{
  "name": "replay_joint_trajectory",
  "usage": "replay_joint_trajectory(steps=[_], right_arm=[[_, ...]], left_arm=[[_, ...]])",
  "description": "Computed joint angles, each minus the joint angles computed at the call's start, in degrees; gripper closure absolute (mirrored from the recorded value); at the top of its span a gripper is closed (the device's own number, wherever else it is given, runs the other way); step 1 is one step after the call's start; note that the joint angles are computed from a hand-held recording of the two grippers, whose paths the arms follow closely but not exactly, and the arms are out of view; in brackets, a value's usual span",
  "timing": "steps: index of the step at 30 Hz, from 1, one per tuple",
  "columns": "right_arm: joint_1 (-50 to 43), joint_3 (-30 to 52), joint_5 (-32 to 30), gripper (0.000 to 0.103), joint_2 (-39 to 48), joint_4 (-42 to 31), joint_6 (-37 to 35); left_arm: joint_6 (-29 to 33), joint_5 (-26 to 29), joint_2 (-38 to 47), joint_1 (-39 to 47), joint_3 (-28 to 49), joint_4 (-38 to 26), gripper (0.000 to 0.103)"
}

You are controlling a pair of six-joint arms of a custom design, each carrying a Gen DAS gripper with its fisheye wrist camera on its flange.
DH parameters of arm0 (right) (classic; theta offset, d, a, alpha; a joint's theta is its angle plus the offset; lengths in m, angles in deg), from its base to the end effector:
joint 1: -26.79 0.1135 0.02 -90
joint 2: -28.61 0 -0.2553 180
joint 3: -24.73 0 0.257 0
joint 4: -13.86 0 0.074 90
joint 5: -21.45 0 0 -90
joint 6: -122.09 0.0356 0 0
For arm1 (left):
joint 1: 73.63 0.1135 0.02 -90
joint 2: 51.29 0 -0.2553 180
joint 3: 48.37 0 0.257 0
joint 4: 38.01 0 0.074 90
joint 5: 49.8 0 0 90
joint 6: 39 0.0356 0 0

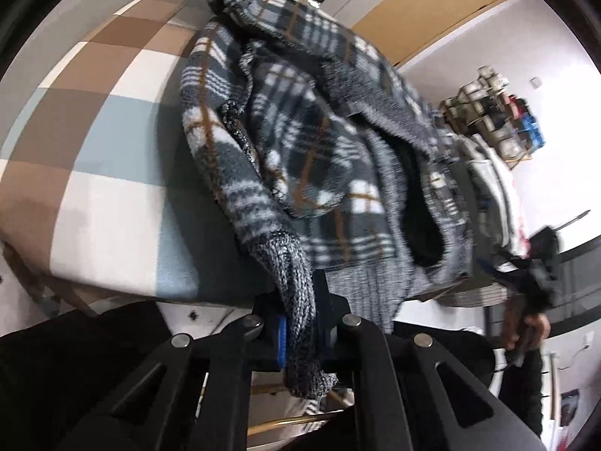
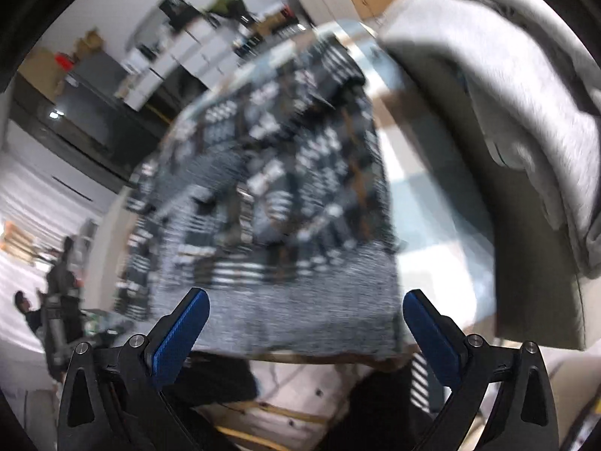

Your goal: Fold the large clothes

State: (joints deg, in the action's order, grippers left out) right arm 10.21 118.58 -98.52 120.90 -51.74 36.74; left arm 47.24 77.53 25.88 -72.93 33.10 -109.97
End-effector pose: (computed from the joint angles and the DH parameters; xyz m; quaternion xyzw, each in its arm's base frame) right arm 0.3242 -0.0780 0.2813 0.1163 0.9359 0.2280 0.2420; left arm 0.2587 -0.0184 0.2871 0.0258 0.9312 -0.3188 0.1751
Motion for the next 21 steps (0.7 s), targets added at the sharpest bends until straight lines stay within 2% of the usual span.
replay_joint_trajectory(steps=[4, 7, 11, 14, 16, 19, 21], right_arm=[[-1.17, 1.31, -1.92, 0.0, 3.94, -0.73, -0.6], [-1.99, 2.79, -3.11, 0.0, 6.47, -1.5, -0.19], [-2.51, 5.28, -7.03, 0.0, 8.81, -3.4, -2.44], [-3.04, 7.65, -14.44, 0.0, 11.49, -7.24, -5.72], [-3.66, 8.85, -22.14, 0.0, 13.7, -11.59, -8.83], [-4.29, 7.46, -31.63, 0.0, 13.8, -13.26, -13.17], [-4.14, 7.35, -35.81, 0.0, 14.23, -14.64, -15.25]], left_arm=[[-0.55, 4.25, 0.79, 1.15, 0.77, 0.24, 0.098], [-1.08, 5.17, 1.4, 0.47, 1.59, 0.91, 0.098], [2.01, 11.76, 4.13, 3.04, 4.05, -2.47, 0.097], [1.21, 12.95, 5.43, 3.23, 5.35, -2.75, 0.098], [1.49, 12.66, 6.04, 2.97, 5.94, -3.24, 0.097], [1.6, 12.01, 6.7, 2.44, 6.48, -3.63, 0.097], [1.49, 11.73, 7.01, 2.27, 6.63, -3.7, 0.097]])
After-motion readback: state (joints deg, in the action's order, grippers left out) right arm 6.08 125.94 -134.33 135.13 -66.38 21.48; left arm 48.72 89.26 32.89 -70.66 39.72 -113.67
